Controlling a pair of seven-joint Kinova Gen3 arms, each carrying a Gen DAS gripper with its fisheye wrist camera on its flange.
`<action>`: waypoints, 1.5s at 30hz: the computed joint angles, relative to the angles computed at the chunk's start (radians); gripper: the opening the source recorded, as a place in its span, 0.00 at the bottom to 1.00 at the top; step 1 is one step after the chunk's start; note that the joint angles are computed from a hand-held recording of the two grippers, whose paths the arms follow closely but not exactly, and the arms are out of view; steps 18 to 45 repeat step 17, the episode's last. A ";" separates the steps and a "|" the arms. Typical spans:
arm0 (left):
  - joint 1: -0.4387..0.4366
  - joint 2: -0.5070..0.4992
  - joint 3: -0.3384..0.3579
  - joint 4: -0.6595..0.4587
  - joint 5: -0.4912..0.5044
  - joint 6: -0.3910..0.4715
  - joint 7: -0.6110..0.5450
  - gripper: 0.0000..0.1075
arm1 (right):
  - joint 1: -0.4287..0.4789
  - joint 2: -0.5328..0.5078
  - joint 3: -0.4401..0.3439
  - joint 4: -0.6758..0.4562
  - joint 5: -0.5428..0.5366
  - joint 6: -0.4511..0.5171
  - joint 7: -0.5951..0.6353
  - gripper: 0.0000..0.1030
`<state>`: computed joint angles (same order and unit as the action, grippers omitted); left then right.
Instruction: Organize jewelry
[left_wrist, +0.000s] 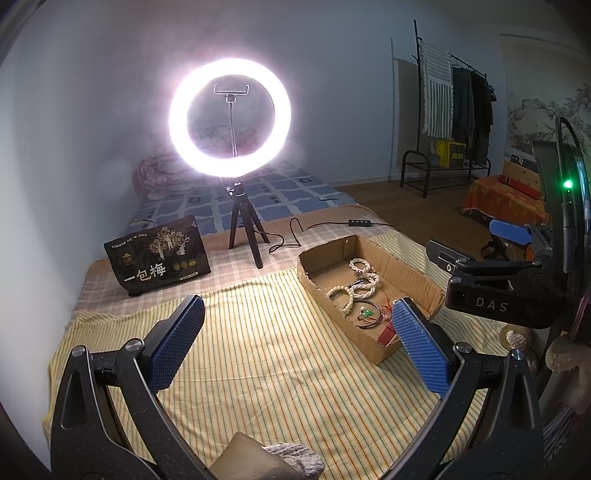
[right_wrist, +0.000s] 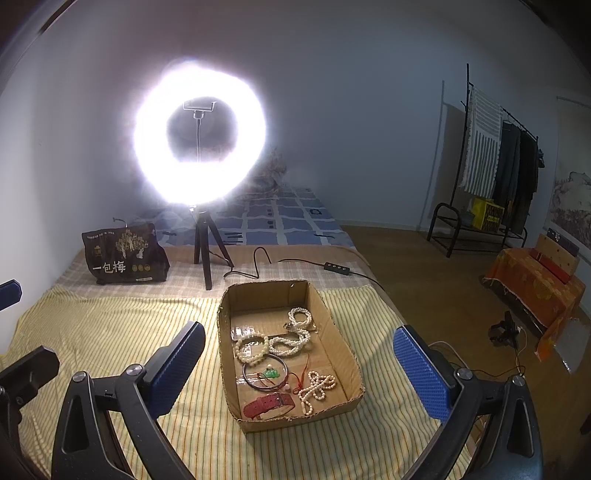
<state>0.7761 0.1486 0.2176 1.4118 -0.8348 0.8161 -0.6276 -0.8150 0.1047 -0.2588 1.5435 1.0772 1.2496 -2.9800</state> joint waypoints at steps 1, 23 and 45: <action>0.000 0.000 -0.001 0.003 -0.001 -0.001 0.003 0.96 | -0.001 0.001 0.000 -0.001 -0.001 0.000 0.000 1.00; -0.003 -0.008 -0.001 0.021 -0.042 0.004 0.034 0.96 | 0.006 0.002 0.004 -0.005 -0.021 -0.006 0.011 1.00; -0.003 -0.008 -0.001 0.021 -0.042 0.004 0.034 0.96 | 0.006 0.002 0.004 -0.005 -0.021 -0.006 0.011 1.00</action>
